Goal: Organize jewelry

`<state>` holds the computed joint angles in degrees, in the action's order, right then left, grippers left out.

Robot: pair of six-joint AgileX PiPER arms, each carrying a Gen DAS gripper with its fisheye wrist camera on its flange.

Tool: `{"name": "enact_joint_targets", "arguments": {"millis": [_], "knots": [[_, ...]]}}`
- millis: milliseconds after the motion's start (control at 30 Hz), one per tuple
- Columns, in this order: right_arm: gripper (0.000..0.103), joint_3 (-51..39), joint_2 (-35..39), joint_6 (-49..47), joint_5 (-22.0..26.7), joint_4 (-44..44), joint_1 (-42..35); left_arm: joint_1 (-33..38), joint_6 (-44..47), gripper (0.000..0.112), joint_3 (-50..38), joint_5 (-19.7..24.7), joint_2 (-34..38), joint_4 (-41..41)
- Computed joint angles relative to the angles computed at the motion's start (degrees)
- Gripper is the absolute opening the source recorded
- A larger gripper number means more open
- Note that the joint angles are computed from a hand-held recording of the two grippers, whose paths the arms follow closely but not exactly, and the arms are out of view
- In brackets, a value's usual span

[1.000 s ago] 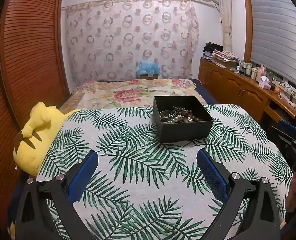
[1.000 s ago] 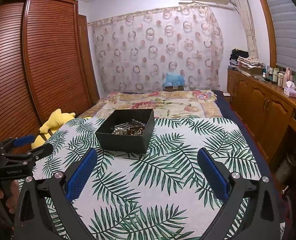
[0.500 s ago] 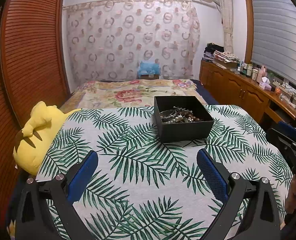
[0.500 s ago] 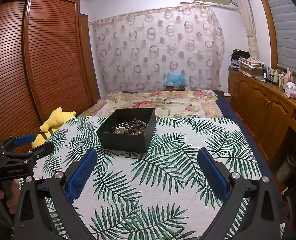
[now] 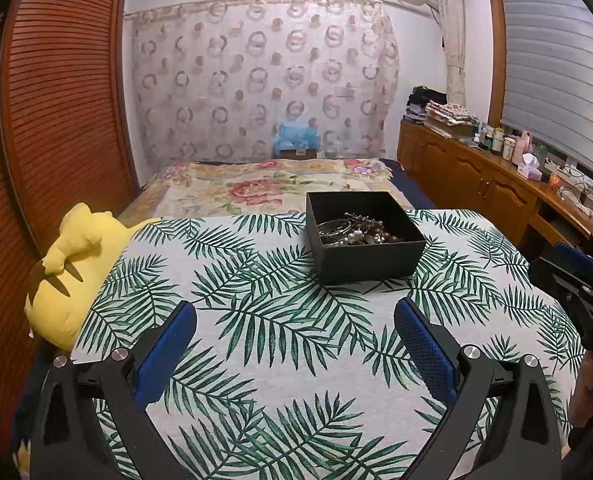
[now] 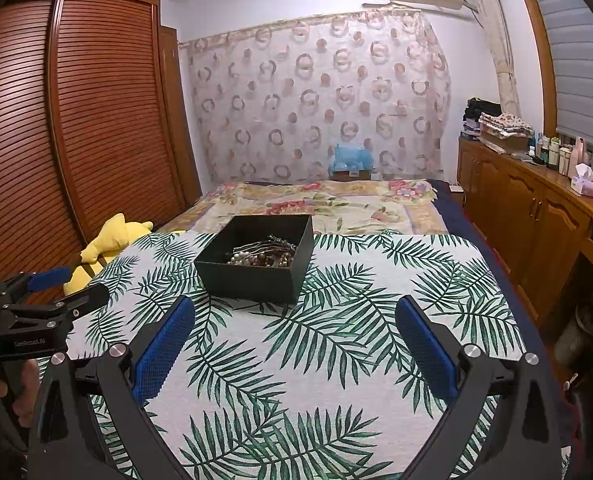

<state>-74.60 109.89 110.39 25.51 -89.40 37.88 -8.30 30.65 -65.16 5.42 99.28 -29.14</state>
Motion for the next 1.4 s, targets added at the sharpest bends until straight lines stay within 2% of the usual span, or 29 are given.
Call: {"name": "enact_joint_targets", "arguments": {"millis": [200,300,1400], "knots": [[0.101,-0.56,0.93,0.93,0.25,-0.59,0.36,-0.29,3.23,0.096,0.31,-0.26,-0.09,-3.36],[0.101,-0.79,1.24,1.1,0.3,-0.72,0.4,-0.26,7.39,0.096,0.55,-0.34,-0.17,-7.56],[0.101,-0.79,1.23,1.15,0.27,-0.74,0.4,-0.48,7.02,0.096,0.81,-0.51,-0.53,-7.39]]}}
